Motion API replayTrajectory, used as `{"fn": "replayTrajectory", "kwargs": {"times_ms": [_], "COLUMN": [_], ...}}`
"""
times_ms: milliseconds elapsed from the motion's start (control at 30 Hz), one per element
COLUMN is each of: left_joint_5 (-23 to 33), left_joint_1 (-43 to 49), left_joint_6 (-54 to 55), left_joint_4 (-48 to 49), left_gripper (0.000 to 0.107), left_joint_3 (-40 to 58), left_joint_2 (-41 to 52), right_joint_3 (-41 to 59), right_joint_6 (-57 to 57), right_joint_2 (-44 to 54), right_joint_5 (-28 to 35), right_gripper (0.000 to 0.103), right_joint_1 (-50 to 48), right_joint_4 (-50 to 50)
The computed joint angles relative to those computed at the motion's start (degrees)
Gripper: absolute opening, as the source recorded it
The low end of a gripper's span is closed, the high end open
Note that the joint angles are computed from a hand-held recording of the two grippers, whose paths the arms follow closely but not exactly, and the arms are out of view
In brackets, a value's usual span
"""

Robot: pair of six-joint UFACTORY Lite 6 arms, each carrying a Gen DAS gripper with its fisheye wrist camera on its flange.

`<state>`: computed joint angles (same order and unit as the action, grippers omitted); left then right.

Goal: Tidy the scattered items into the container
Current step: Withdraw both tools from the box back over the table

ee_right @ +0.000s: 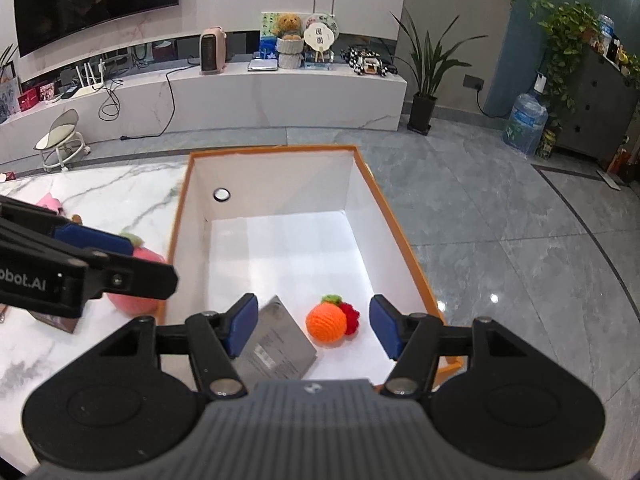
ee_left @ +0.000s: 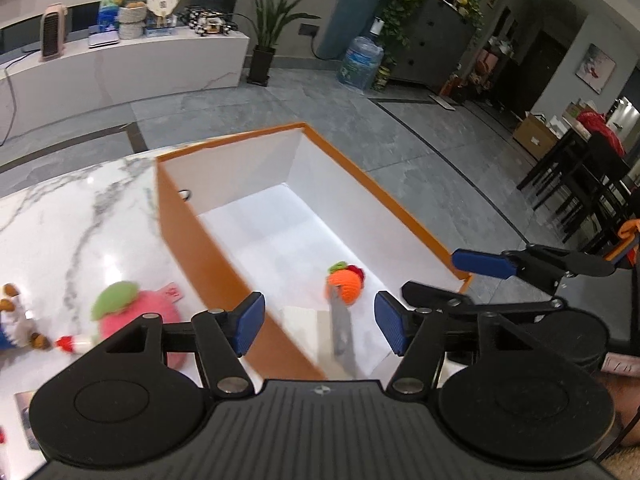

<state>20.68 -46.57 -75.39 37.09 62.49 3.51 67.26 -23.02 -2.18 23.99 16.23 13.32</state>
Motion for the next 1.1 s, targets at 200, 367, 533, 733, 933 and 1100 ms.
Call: {"fn": "replayTrajectory", "kwargs": {"times_ms": [200, 367, 533, 733, 933, 1100], "left_joint_5": [1.6, 3.4, 4.7, 6.2, 7.7, 8.7], "left_joint_1": [0.9, 1.3, 3.4, 5.1, 8.6, 13.0], "left_joint_6": [-2.1, -3.2, -1.3, 0.1, 6.0, 12.9], "left_joint_4": [0.9, 0.9, -1.5, -4.1, -10.6, -16.6], "left_gripper": [0.071, 0.072, 0.072, 0.072, 0.072, 0.072], "left_joint_3": [-7.8, -15.1, -21.9, -30.6, -39.1, -45.2], "left_joint_2": [-8.9, -17.5, -25.9, -35.8, -46.5, -54.6], "right_joint_3": [0.6, 1.7, 3.2, 5.5, 7.7, 9.8], "right_joint_6": [6.9, 13.9, 20.9, 28.2, 35.3, 38.2], "right_joint_2": [-1.5, -2.0, -1.7, -0.7, 1.6, 4.6], "right_joint_5": [0.6, 1.3, 2.0, 3.5, 5.0, 5.6], "right_gripper": [0.065, 0.065, 0.065, 0.067, 0.068, 0.068], "right_joint_1": [4.5, 9.0, 14.2, 20.2, 25.8, 29.1], "right_joint_4": [-5.6, -11.4, -17.3, -23.5, -29.6, -31.9]}}
